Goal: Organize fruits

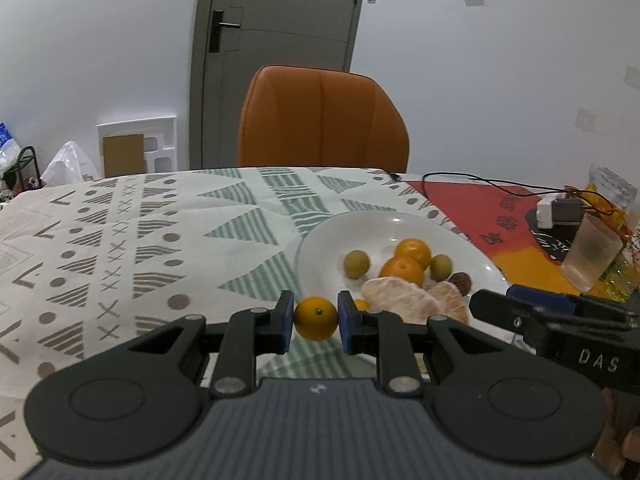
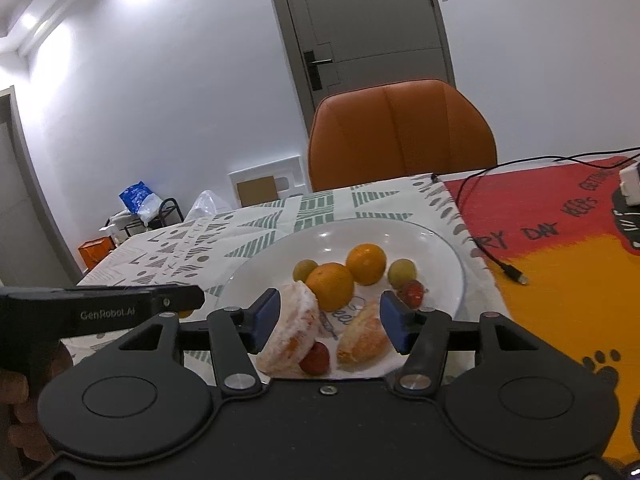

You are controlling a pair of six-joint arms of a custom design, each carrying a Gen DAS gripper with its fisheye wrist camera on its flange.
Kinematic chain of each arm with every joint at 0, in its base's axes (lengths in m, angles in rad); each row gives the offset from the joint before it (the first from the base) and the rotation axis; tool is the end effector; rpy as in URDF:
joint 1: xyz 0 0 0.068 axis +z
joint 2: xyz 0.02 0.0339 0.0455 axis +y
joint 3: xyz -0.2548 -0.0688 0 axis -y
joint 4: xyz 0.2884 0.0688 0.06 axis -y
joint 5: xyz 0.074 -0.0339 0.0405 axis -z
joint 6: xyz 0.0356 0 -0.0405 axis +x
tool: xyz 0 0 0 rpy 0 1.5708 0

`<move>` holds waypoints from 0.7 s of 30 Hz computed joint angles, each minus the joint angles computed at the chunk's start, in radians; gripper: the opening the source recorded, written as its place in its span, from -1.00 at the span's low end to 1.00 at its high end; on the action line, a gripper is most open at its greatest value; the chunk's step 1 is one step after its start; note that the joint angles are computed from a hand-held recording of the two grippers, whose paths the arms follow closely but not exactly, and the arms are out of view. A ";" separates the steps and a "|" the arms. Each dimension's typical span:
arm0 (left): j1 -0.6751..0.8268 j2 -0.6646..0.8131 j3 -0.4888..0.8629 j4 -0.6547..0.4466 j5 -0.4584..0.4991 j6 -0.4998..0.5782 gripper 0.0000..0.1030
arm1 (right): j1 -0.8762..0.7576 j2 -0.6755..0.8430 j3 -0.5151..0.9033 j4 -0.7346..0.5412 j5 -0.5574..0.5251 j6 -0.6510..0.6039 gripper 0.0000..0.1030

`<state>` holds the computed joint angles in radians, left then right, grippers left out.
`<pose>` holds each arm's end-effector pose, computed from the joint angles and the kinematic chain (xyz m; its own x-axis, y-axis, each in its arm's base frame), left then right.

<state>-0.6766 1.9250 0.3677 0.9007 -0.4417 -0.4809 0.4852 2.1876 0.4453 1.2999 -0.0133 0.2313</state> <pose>0.2094 -0.1487 0.0001 -0.5617 -0.0853 -0.8229 0.0476 0.9897 -0.1350 0.2442 0.1293 -0.0200 -0.4780 0.0071 -0.8784 -0.3775 0.9013 0.2127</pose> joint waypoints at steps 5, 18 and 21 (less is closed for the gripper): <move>-0.025 0.005 0.032 -0.019 -0.001 0.003 -0.58 | -0.031 -0.004 -0.028 0.021 -0.006 0.002 0.08; -0.052 -0.047 0.015 -0.090 -0.068 -0.044 -0.20 | -0.048 0.007 -0.065 0.082 -0.020 0.009 0.18; -0.055 -0.069 -0.009 -0.091 -0.087 -0.050 -0.04 | -0.035 0.010 -0.068 0.090 -0.017 0.012 0.23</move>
